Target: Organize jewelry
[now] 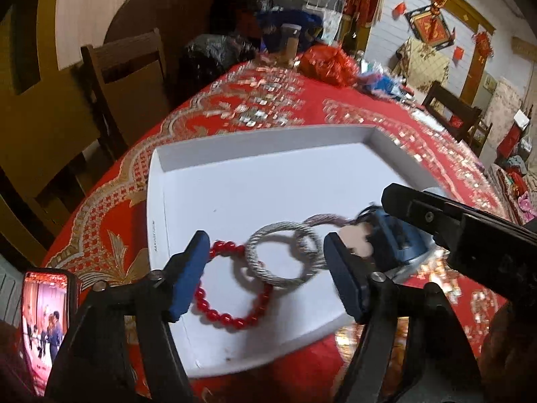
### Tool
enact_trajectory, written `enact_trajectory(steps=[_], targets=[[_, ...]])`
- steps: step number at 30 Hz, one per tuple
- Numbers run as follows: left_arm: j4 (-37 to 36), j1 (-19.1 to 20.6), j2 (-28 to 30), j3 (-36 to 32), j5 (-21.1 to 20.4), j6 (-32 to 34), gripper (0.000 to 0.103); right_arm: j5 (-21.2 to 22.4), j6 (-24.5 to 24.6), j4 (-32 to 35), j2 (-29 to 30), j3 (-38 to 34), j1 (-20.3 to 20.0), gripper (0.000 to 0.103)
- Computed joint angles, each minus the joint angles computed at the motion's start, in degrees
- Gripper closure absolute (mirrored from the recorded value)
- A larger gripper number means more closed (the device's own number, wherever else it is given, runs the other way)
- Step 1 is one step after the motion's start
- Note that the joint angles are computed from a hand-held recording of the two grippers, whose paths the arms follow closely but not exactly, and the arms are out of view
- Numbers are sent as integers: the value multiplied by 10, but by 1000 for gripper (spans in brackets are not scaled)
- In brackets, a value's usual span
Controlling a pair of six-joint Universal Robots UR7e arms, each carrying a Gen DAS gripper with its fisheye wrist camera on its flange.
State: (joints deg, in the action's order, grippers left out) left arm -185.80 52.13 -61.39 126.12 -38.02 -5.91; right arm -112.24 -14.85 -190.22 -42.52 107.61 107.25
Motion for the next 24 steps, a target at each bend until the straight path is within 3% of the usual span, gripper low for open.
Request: enact_trajectory(steps=[3, 5, 15, 21, 24], targets=[[2, -22, -9, 16, -9, -10, 30, -14, -5, -8, -25, 23, 1, 56], [11, -37, -11, 26, -15, -18, 23, -32, -9, -13, -52, 49, -1, 56], [28, -110, 23, 70, -83, 29, 23, -147, -4, -57, -190, 206, -47, 56], [58, -106, 44, 59, -125, 25, 23, -160, 90, -67, -264, 271, -94, 56], [87, -98, 61, 35, -120, 20, 23, -154, 104, -83, -275, 277, -102, 56]])
